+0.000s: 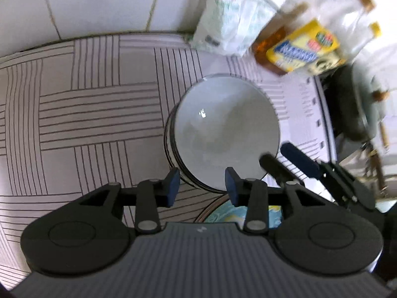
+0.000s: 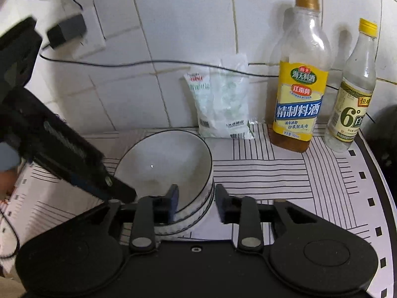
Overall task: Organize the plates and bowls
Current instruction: 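Lift the third bowl with both grippers and carry it over the stacked bowls, then lower the third bowl into the stacked bowls with both grippers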
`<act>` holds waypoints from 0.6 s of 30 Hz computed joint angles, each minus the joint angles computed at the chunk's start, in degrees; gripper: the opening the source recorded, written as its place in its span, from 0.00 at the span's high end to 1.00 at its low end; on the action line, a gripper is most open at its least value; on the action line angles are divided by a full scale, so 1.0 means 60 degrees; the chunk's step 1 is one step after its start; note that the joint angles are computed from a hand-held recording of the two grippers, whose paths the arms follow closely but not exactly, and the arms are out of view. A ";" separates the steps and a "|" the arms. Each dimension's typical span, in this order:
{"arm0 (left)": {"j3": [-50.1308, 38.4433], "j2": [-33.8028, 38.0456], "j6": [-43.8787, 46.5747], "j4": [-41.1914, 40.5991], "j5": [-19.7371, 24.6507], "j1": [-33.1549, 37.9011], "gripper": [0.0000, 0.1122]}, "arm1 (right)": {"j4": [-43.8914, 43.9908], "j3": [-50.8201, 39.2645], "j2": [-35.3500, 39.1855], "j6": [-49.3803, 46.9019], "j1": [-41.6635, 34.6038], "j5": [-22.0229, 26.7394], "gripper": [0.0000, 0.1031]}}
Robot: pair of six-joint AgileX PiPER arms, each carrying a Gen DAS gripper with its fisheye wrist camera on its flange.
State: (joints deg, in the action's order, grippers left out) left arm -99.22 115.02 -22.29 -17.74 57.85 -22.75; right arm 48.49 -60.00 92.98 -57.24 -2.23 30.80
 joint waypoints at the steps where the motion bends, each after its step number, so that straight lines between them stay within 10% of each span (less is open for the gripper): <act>1: 0.0361 -0.0255 0.0058 -0.0039 -0.0296 0.0046 0.64 | 0.0273 0.0059 -0.0081 -0.0437 -0.0226 0.0209 0.58; 8: 0.2061 -0.1076 0.0115 -0.0317 -0.2203 0.0331 0.58 | 0.0076 -0.0657 0.0479 -0.2028 -0.1407 0.2427 0.42; 18: 0.3083 -0.0476 0.0589 -0.1180 -0.4345 0.0346 0.51 | -0.0026 -0.0561 0.1470 -0.2351 -0.0502 0.2045 0.17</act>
